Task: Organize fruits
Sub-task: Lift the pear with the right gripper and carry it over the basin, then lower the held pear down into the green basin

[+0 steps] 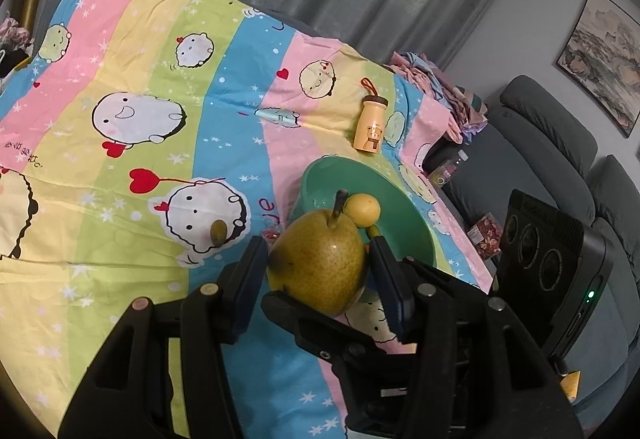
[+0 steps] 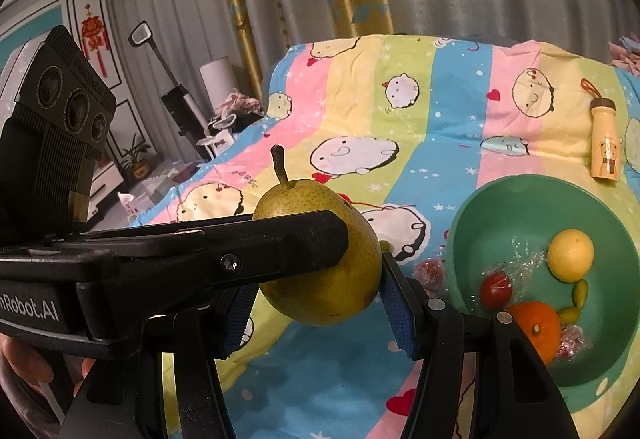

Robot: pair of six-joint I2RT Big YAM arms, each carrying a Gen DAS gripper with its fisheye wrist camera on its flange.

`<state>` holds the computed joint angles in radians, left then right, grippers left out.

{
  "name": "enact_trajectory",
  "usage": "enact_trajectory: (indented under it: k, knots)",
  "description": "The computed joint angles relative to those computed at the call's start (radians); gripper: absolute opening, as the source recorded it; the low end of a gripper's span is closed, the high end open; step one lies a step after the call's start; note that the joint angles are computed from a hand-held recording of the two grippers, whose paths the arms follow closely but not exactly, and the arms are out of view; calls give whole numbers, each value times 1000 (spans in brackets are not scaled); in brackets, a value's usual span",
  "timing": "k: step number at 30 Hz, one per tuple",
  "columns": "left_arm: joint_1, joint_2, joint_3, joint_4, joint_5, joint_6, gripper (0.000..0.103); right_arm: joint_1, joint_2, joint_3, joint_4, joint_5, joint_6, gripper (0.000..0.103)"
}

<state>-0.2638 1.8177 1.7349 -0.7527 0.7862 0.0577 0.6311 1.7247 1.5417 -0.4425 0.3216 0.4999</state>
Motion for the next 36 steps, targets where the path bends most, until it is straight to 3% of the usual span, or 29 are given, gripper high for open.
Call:
enact_trajectory:
  k: [24, 36]
  knots:
    - [-167, -32, 107, -65, -199, 172, 53, -68, -222, -233, 197, 19, 91, 61]
    - [-226, 27, 220, -170, -225, 212, 54, -106, -295, -310, 207, 39, 120, 61]
